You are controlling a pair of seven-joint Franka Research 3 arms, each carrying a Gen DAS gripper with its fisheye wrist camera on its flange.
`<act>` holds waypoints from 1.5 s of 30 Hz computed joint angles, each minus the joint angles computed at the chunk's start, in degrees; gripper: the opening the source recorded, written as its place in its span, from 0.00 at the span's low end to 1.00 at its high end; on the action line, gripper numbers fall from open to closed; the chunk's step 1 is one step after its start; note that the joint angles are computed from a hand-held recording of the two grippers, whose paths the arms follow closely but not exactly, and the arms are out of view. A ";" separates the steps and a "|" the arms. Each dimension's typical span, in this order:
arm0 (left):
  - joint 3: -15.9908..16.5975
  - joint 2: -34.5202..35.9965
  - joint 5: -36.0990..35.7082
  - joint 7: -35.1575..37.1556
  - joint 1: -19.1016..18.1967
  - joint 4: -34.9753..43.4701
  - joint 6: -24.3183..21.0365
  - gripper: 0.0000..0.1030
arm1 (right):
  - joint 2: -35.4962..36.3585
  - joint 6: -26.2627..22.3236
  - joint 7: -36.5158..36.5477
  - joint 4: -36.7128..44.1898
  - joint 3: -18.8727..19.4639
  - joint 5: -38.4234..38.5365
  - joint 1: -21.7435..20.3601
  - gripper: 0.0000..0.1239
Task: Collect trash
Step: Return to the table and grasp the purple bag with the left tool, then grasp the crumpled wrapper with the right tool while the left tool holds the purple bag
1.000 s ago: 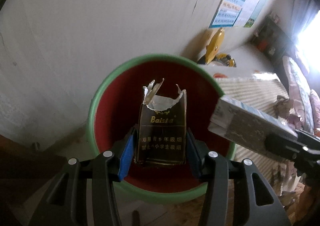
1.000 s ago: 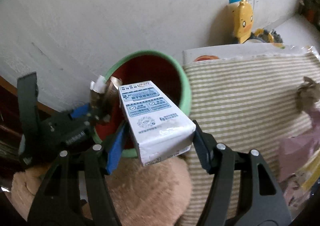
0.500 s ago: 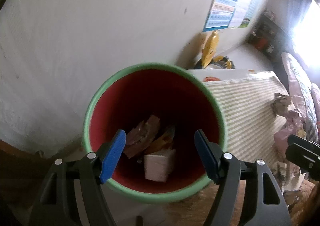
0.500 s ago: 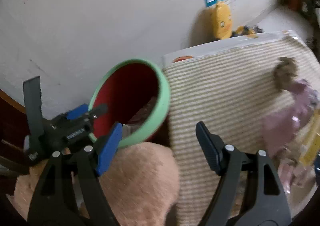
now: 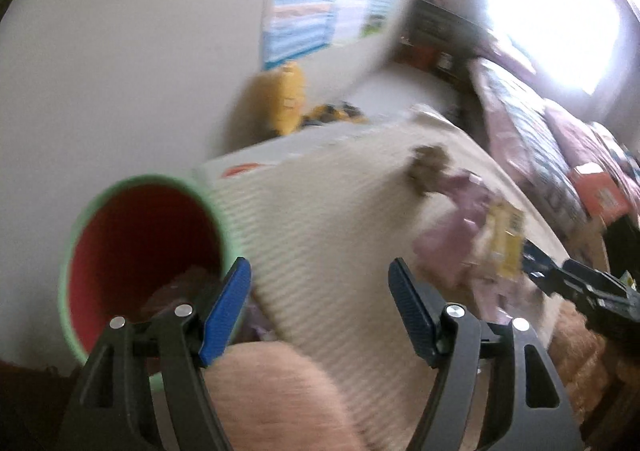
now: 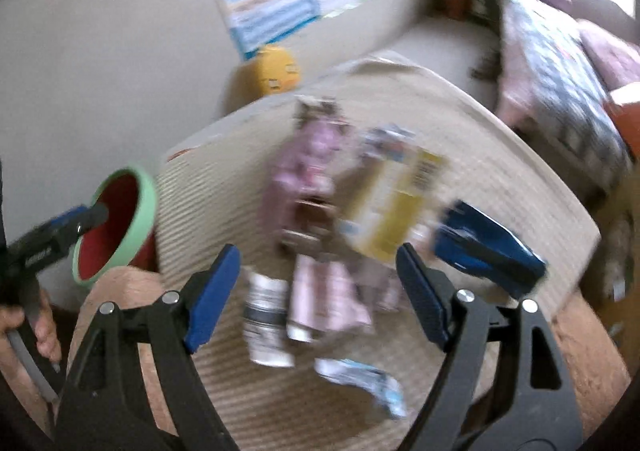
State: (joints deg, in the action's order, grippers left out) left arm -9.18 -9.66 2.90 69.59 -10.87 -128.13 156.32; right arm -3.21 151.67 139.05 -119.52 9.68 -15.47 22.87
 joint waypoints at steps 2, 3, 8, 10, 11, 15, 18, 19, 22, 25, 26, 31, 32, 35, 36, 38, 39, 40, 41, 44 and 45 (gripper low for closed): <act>-0.97 1.98 0.27 1.43 -1.12 1.91 -0.20 0.65 | -1.54 1.17 2.67 -2.03 -0.40 -1.13 -0.94 0.64; -1.61 3.47 0.85 2.07 -1.63 3.40 -0.50 0.65 | -2.07 1.46 3.68 -2.68 -0.35 -1.88 -1.43 0.64; -3.59 9.93 0.98 3.95 -3.35 9.77 -2.20 0.65 | -4.32 3.95 7.69 -6.79 0.05 -3.77 -3.77 0.63; -4.17 12.26 3.72 2.80 -3.74 12.08 -2.76 0.65 | -5.11 5.02 9.16 -8.43 0.16 -3.87 -4.95 0.63; -4.43 13.92 5.64 2.41 -4.10 13.90 -3.56 0.65 | -5.50 5.35 10.20 -9.17 0.36 -4.26 -5.64 0.64; -4.90 18.26 8.89 1.27 -5.03 18.92 -6.37 0.64 | -7.29 7.66 11.85 -12.28 0.35 -2.68 -7.70 0.64; -4.84 21.87 9.82 0.11 -5.65 23.10 -8.79 0.63 | -8.08 9.12 11.36 -13.70 0.72 -0.51 -8.60 0.63; -4.67 23.45 10.28 -0.73 -5.97 25.04 -10.40 0.58 | -8.23 9.59 10.88 -13.96 0.87 -0.04 -8.78 0.64; -4.42 26.65 10.72 -2.10 -6.43 28.81 -13.13 0.52 | -8.33 10.01 9.74 -14.14 1.55 0.57 -9.36 0.64; -4.58 28.42 10.45 -1.76 -6.44 31.27 -15.49 0.35 | -8.02 9.71 7.75 -14.02 1.38 2.72 -8.98 0.65; -4.86 27.76 9.34 -1.58 -5.88 30.34 -14.12 0.33 | -7.82 9.56 7.34 -13.92 1.38 3.18 -8.97 0.65; -5.18 23.58 6.87 -0.92 -4.53 25.46 -9.66 0.21 | -6.74 8.90 5.44 -13.17 1.31 4.74 -8.42 0.65; -5.20 22.24 6.35 -0.96 -4.22 23.91 -8.51 0.21 | -6.41 8.58 4.79 -12.86 1.19 5.20 -8.12 0.65; -5.17 18.52 4.97 -1.24 -3.60 19.72 -6.15 0.19 | -5.20 8.20 1.50 -12.12 0.26 8.76 -6.52 0.65; -5.12 17.56 4.77 -1.46 -3.55 18.63 -5.52 0.19 | -4.80 8.47 0.14 -12.00 -0.11 10.44 -5.90 0.65; -5.02 14.80 3.65 -1.53 -3.21 15.48 -3.55 0.19 | -4.10 8.85 -3.00 -11.69 -0.70 13.67 -4.74 0.65; -4.95 13.74 2.93 -1.27 -3.05 14.25 -2.81 0.19 | -3.66 8.77 -4.55 -11.34 -0.86 14.99 -4.23 0.65; -4.84 12.95 2.34 -1.04 -2.94 13.40 -2.21 0.19 | -3.25 8.52 -5.68 -10.95 -0.90 15.77 -3.88 0.65; -4.71 11.94 1.69 -0.79 -2.82 12.28 -1.50 0.19 | -2.70 8.03 -6.42 -10.37 -0.78 15.90 -3.63 0.65; -4.28 9.20 1.00 -0.83 -2.77 9.39 -0.12 0.19 | -1.01 7.58 -7.83 -8.31 -0.54 14.80 -2.97 0.65; -4.11 8.22 1.31 -1.30 -2.77 8.35 0.32 0.19 | -0.34 7.79 -8.31 -7.47 -0.56 14.45 -2.71 0.65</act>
